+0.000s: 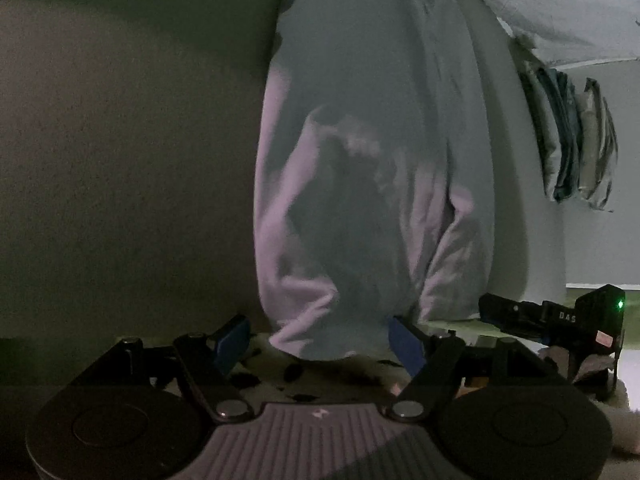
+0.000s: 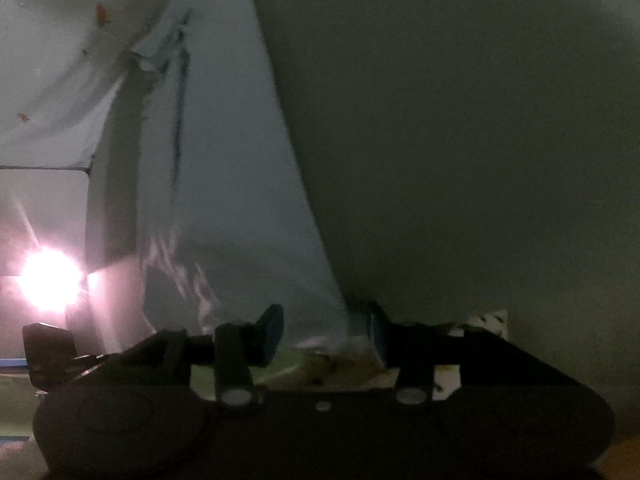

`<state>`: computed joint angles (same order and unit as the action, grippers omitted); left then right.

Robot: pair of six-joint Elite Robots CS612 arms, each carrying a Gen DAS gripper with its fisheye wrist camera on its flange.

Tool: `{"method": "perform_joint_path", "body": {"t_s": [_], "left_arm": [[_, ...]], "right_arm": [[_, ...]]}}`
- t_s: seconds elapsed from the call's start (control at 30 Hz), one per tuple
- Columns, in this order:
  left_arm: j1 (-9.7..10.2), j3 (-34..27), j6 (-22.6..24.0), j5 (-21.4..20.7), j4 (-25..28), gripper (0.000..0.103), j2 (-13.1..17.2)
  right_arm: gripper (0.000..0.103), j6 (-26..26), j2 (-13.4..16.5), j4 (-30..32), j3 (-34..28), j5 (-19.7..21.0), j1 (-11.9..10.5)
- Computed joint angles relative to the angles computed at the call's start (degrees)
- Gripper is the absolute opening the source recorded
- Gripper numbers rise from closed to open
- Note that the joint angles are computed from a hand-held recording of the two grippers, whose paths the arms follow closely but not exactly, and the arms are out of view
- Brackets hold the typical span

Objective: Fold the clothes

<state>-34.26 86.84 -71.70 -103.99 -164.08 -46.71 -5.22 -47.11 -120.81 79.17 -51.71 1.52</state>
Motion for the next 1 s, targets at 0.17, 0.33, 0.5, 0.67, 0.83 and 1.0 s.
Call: {"method": "perform_joint_path", "body": {"t_s": [0.17,0.33,0.5,0.67,0.83,1.0], "left_arm": [[0.78,-0.32,-1.20,-3.77,-4.14,0.077,1.39],[1.31,-0.67,-3.27,-6.37,-6.94,0.077,2.64],[2.00,0.16,-6.90,-8.58,-11.52,0.077,3.44],[1.82,0.95,-6.88,-8.15,-12.32,0.077,3.05],[2.00,0.56,-8.81,-8.15,-9.21,0.082,2.71],[2.09,-2.02,-3.48,-9.50,-3.12,0.089,3.15]], "right_arm": [[0.048,0.31,0.67,1.52,-0.72,2.02,0.13],[0.047,-3.29,1.18,5.26,-1.94,3.67,0.22],[0.047,-8.01,2.26,11.45,-4.01,5.66,-0.22],[0.046,-10.97,2.54,15.43,-4.62,9.90,-1.15],[0.047,-7.71,2.12,10.42,-4.19,2.96,-0.55],[0.048,-8.50,2.66,13.20,-4.95,4.49,-0.68]]}}
